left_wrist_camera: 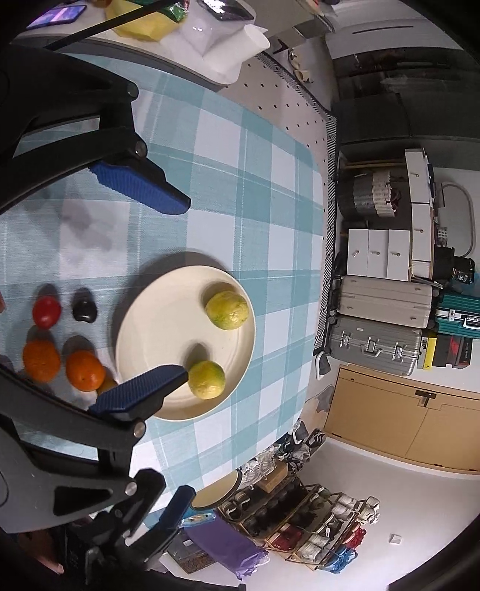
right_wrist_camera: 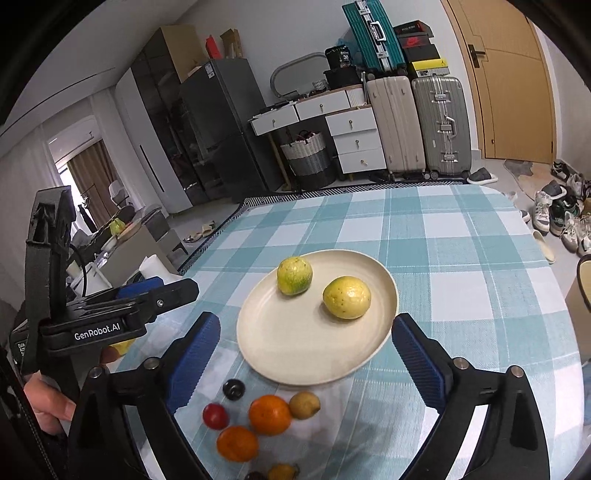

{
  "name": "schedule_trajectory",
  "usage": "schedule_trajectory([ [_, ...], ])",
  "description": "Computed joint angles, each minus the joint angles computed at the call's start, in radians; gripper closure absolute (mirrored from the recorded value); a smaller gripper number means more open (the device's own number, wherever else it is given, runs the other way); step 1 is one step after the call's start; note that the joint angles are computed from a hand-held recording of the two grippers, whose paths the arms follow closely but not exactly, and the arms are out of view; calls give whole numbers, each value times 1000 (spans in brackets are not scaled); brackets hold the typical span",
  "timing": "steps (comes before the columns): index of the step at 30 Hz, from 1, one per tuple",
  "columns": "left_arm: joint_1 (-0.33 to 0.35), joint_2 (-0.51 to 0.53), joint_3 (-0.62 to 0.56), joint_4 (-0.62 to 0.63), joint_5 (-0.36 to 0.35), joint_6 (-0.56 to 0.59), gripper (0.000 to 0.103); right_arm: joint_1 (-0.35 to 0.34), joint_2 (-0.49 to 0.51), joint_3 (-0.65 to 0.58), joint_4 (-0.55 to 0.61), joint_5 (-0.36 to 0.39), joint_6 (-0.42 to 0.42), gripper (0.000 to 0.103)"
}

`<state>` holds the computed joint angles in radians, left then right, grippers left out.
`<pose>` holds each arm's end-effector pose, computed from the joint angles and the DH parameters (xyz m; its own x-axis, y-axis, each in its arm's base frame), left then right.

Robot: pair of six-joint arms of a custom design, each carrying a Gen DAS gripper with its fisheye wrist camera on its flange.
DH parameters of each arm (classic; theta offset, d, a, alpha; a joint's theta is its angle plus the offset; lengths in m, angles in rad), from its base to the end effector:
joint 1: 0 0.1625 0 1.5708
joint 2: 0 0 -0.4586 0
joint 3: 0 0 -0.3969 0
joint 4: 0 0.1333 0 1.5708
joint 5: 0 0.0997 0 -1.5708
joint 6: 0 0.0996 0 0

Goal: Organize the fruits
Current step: 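Raise both tools away from the plate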

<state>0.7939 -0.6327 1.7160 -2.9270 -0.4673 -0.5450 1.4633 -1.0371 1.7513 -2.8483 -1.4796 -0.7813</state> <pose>-0.3069 -0.6292 0.0667 -0.7690 -0.2327 -0.5955 0.3233 0.6620 -0.6762 0.0696 -0.6819 0.2667 -0.7706 -0.5504 0.3214 -0.6365 0.6380 -0.4333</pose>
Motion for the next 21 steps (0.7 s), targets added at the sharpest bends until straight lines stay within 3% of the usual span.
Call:
schedule_trajectory([
  [8,-42,-31,94,30,0,-111,18,-18,-62,76,-14,41,-24,0],
  [17,-70,-31,168,20,-87,-153,17,-36,-108,169,-125,31,-75,0],
  [21,-73,-26,195,-1,-125,-176,10,-49,-122,187,-130,30,-79,0],
])
